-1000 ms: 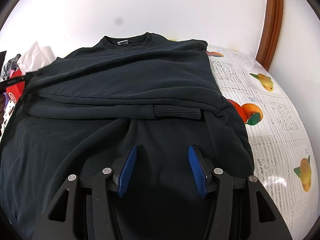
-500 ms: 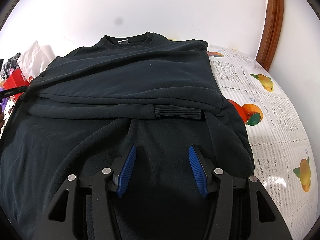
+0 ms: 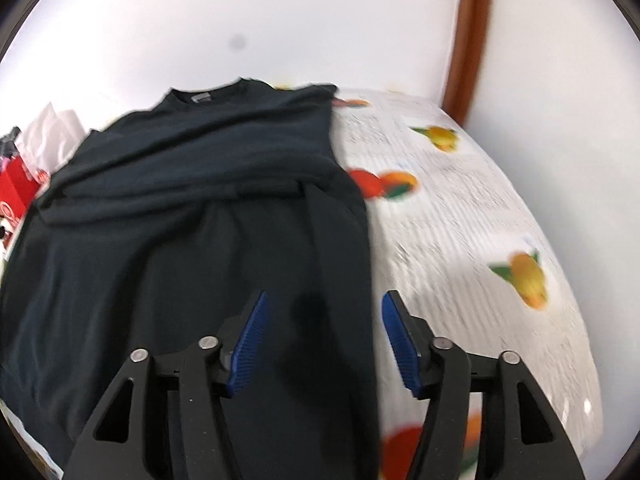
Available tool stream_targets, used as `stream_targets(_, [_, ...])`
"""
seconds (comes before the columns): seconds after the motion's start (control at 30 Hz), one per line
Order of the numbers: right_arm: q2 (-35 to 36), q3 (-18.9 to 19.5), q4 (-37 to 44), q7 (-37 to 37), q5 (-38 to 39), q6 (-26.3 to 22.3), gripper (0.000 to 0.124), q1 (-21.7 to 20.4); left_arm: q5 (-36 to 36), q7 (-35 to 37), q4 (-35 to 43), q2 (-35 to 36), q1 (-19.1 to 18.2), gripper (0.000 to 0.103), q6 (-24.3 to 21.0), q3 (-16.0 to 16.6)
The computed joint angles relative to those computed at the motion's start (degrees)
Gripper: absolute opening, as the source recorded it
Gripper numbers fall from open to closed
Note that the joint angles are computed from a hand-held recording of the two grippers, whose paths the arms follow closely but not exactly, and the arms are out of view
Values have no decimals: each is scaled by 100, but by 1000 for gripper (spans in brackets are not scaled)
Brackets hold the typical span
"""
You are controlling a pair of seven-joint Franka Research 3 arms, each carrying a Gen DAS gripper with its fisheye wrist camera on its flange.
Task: Fold small clothes
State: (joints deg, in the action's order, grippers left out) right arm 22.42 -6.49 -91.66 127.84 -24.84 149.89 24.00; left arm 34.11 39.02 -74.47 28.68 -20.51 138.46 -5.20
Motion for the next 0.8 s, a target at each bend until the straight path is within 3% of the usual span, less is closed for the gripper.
stream_targets(0.07, [-184, 16, -330, 70, 39, 43, 62, -11, 40, -141, -380, -219, -9, 24, 138, -9])
stream_targets(0.17, [-402, 55, -720, 262, 51, 75, 62, -30, -20, -286, -1021, -587, 75, 50, 361, -98])
stream_targets(0.2, [-495, 100, -896, 307, 109, 162, 62, -62, 6, -320, -1185, -680, 91, 52, 413, -114])
stream_targets(0.4, [-767, 188, -1418, 512, -18, 534, 62, -76, 42, -268, -2172, -1226, 277, 55, 706, -283])
stream_targets(0.5, [-795, 123, -1511, 811, -328, 656, 62, -19, 51, -207, -2404, -1346, 306, 55, 648, -347])
stream_targets(0.8, [-606, 100, -1288, 1191, -691, 657, 59, 24, 129, -232, -2375, -1254, 197, 55, 515, -409])
